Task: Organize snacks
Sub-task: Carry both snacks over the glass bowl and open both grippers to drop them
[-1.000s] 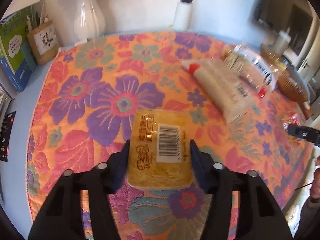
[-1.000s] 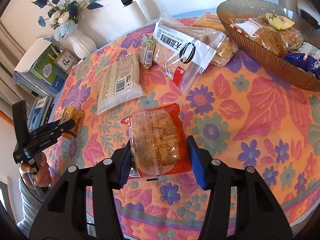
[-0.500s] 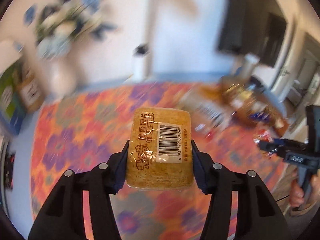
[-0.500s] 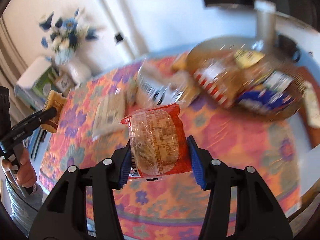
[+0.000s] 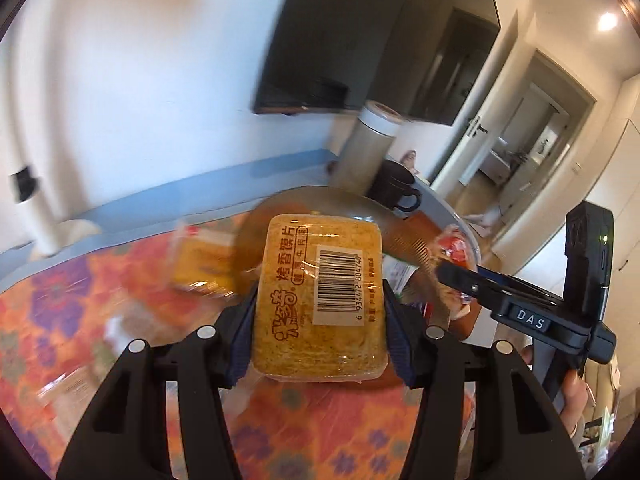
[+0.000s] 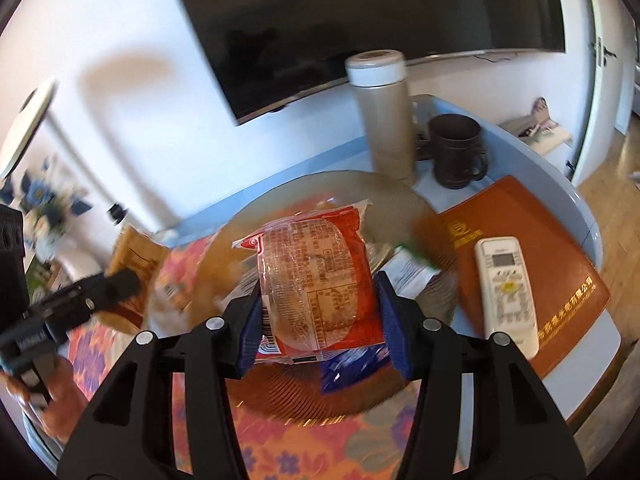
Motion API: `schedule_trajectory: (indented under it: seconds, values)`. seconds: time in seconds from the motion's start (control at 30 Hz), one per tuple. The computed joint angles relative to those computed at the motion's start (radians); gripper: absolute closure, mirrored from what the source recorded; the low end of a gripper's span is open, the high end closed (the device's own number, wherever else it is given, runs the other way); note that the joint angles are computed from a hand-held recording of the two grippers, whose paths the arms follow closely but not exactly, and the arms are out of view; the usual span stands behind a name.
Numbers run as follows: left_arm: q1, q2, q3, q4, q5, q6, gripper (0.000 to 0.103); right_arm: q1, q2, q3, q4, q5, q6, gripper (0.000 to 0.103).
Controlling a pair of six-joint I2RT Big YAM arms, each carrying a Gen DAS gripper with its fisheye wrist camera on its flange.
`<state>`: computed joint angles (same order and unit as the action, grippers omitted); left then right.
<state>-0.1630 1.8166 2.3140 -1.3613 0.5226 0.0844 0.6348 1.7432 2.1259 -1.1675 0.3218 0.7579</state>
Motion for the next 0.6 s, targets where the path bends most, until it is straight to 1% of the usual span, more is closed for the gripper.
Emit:
schedule_trajectory:
  seconds: [0.1, 0.17, 0.2, 0.23, 0.3, 0.33, 0.4, 0.53, 0.6]
  values:
    - [-0.046, 0.078, 0.091, -0.021, -0.001, -0.019, 0.049, -0.027, 0.024, 0.022, -0.009, -0.014, 0.002, 0.050]
    - [-0.066, 0.109, 0.124, -0.012, -0.011, -0.028, 0.049, -0.040, 0.045, 0.046, -0.017, -0.026, 0.000, 0.049]
    - [-0.068, 0.121, 0.138, -0.015, -0.012, -0.029, 0.048, -0.045, 0.054, 0.056, -0.022, -0.027, 0.003, 0.044]
    - [-0.076, 0.140, 0.165, -0.024, -0.019, -0.037, 0.047, -0.048, 0.059, 0.064, -0.026, -0.029, 0.006, 0.033]
    - [-0.079, 0.147, 0.177, -0.027, -0.021, -0.039, 0.044, -0.046, 0.044, 0.043, -0.007, -0.019, 0.001, 0.031]
    - [-0.072, 0.133, 0.162, -0.023, -0.007, -0.029, 0.044, -0.042, 0.037, 0.034, -0.004, -0.012, -0.004, 0.031]
    - [-0.057, 0.080, 0.091, 0.020, -0.004, -0.014, 0.044, -0.033, 0.019, 0.010, 0.006, -0.002, -0.013, 0.031]
    - [-0.006, -0.029, -0.034, 0.087, 0.003, -0.010, 0.039, -0.013, -0.008, -0.019, 0.022, -0.008, -0.007, 0.031]
    - [0.028, -0.073, -0.074, 0.101, 0.003, -0.007, 0.038, 0.007, -0.015, -0.016, 0.026, -0.001, -0.011, 0.031]
